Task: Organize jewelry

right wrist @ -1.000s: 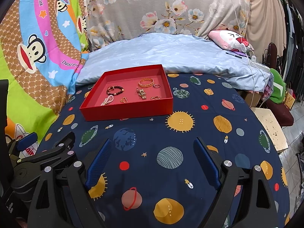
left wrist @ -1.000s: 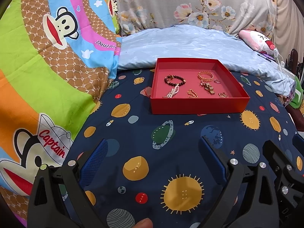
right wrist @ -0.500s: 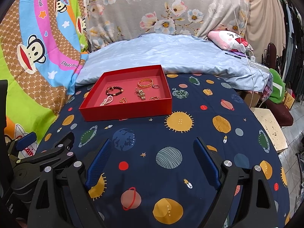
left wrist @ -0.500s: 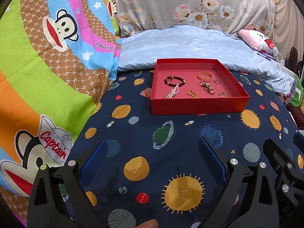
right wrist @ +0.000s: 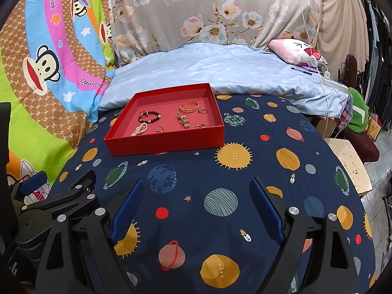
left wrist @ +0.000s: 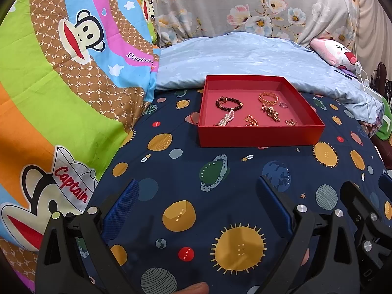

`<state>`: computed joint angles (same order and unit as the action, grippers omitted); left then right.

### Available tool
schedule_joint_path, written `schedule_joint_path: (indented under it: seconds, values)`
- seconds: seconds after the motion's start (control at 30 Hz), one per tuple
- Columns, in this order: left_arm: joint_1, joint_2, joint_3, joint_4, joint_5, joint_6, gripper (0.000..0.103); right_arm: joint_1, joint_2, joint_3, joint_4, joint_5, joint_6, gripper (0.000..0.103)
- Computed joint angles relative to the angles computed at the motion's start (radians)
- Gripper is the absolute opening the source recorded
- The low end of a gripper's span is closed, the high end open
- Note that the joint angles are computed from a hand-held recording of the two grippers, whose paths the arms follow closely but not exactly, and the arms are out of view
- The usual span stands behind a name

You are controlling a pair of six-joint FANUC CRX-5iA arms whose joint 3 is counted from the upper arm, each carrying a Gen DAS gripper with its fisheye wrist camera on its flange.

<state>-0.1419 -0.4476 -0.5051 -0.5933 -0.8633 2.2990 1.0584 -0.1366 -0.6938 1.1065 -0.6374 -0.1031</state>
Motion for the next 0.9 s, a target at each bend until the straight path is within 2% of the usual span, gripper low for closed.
schedule_joint_path:
  seconds: [0.9]
  values:
    - [-0.021,0.003,0.009,-0.022,-0.029,0.020,0.094,-0.003,-0.006,-0.008,0.002,0.004,-0.007,0.086]
